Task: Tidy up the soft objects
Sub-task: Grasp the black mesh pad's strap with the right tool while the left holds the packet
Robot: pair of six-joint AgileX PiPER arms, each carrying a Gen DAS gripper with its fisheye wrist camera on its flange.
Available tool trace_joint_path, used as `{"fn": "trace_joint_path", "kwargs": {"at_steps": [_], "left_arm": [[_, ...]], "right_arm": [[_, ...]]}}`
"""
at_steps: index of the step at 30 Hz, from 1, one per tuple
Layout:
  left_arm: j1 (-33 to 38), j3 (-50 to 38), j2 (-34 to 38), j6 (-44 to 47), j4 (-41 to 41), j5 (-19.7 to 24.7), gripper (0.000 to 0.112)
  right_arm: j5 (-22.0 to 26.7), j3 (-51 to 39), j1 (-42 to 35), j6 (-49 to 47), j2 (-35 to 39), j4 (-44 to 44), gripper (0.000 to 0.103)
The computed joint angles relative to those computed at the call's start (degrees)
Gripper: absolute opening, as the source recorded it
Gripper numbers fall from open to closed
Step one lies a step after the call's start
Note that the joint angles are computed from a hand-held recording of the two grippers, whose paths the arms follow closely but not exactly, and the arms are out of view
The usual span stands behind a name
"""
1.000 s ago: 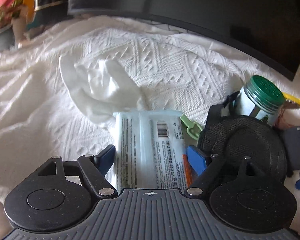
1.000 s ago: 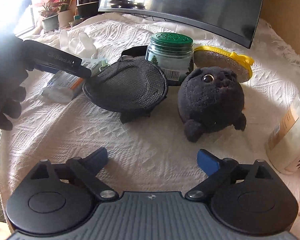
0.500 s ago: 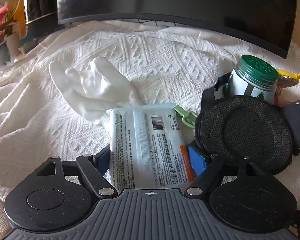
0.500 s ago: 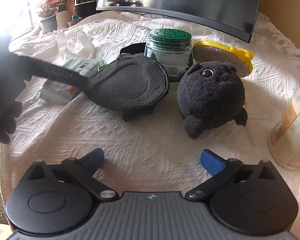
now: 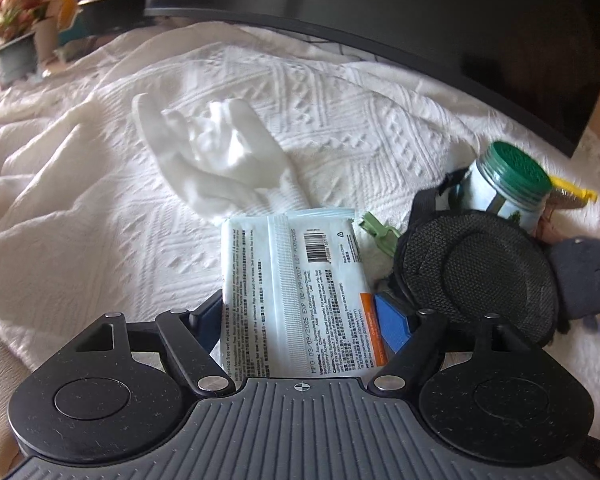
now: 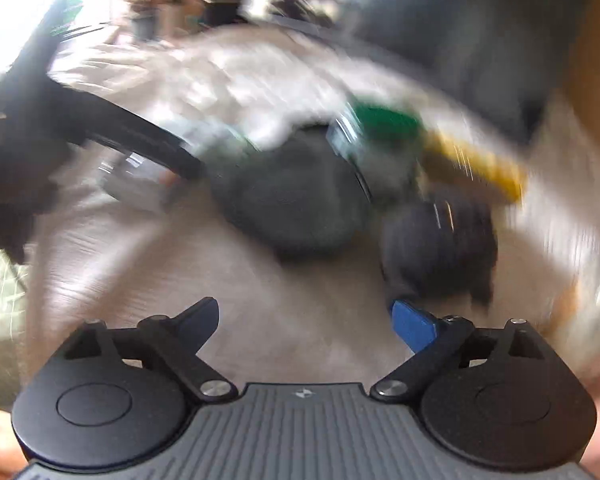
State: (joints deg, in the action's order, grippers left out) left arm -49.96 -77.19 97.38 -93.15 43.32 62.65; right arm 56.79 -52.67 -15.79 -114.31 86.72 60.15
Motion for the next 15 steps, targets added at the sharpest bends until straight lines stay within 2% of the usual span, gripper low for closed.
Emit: {"fn": "trace_joint_path", "kwargs": {"at_steps": [2, 4, 7, 10, 11, 15], "left_arm": [[-0.8, 2.0, -2.2, -2.4, 1.1, 0.4, 0.082], [-1.9, 3.7, -4.3, -5.2, 2.6, 0.9, 0.082], [-3.6, 6.0, -7.2, -8.1, 4.7, 1.2, 0.082], [-4.7, 8.1, -8.8, -10.7, 6.0, 0.6, 0.082], [-5.0, 8.8, -9.0, -12.0, 6.4, 0.0, 0.082], [-5.0, 9.9, -7.4, -14.4, 5.7, -3.0, 0.082]], "right_arm": [[5.1, -0.6, -0.3, -3.8, -2.6, 1.1, 0.095], [5.6, -2.6, 2.4, -2.7, -3.7, 1.4, 0.095], [0.7, -9.9, 11.0, 10.0, -1.0, -2.3, 0.095], [-8.9, -16.9, 20.1, 26.9, 4.3, -10.6, 0.092], [-10.3, -18.5, 21.6, 31.7, 5.8, -13.7, 0.089], [-12.0, -21.8, 24.1, 39.3, 10.2, -20.3, 0.086]]}}
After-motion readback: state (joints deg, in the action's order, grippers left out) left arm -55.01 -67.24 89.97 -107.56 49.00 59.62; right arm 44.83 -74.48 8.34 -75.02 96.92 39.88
